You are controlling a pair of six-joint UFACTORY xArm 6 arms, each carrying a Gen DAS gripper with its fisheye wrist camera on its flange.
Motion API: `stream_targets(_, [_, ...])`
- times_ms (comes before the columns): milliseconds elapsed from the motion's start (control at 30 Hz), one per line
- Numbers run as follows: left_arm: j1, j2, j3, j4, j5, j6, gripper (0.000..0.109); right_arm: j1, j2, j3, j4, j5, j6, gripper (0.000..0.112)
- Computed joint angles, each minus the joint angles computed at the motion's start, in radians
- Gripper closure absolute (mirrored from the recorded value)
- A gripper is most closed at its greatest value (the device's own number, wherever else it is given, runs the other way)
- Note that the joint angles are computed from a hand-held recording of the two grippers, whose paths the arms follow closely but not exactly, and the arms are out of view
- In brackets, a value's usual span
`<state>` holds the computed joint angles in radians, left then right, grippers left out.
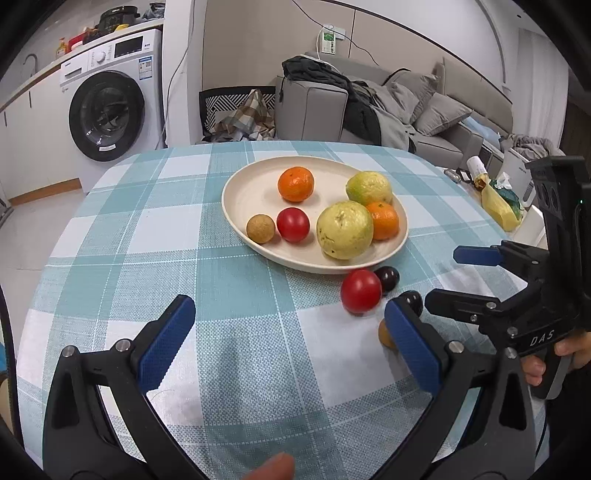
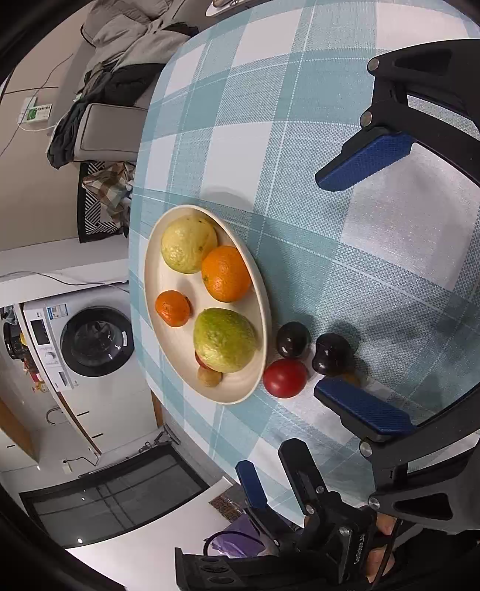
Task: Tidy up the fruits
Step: 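Lift both tools off the plate back toward the loose fruit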
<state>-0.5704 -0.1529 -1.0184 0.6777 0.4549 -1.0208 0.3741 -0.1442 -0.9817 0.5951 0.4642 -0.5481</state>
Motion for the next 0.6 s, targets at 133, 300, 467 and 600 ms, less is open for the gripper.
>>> stream_targets(133, [-0.002, 0.006, -0.002, -0.016, -0.009, 0.018, 0.006, 0.008, 0.004, 0.007, -0.058, -0.008, 0.027, 0.009])
stream_targets(300, [-0.004, 0.012, -0.007, -0.033, -0.006, 0.034, 0.006, 0.017, 0.01, 0.01, -0.119, -0.008, 0.063, 0.009])
stream_targets(467, [-0.002, 0.017, -0.011, -0.047, -0.003, 0.042, 0.006, 0.028, 0.017, 0.001, -0.126, 0.012, 0.067, 0.009])
stream_targets(600, [0.0, 0.018, -0.011, -0.052, -0.003, 0.045, 0.006, 0.038, 0.023, -0.006, -0.139, 0.019, 0.076, 0.009])
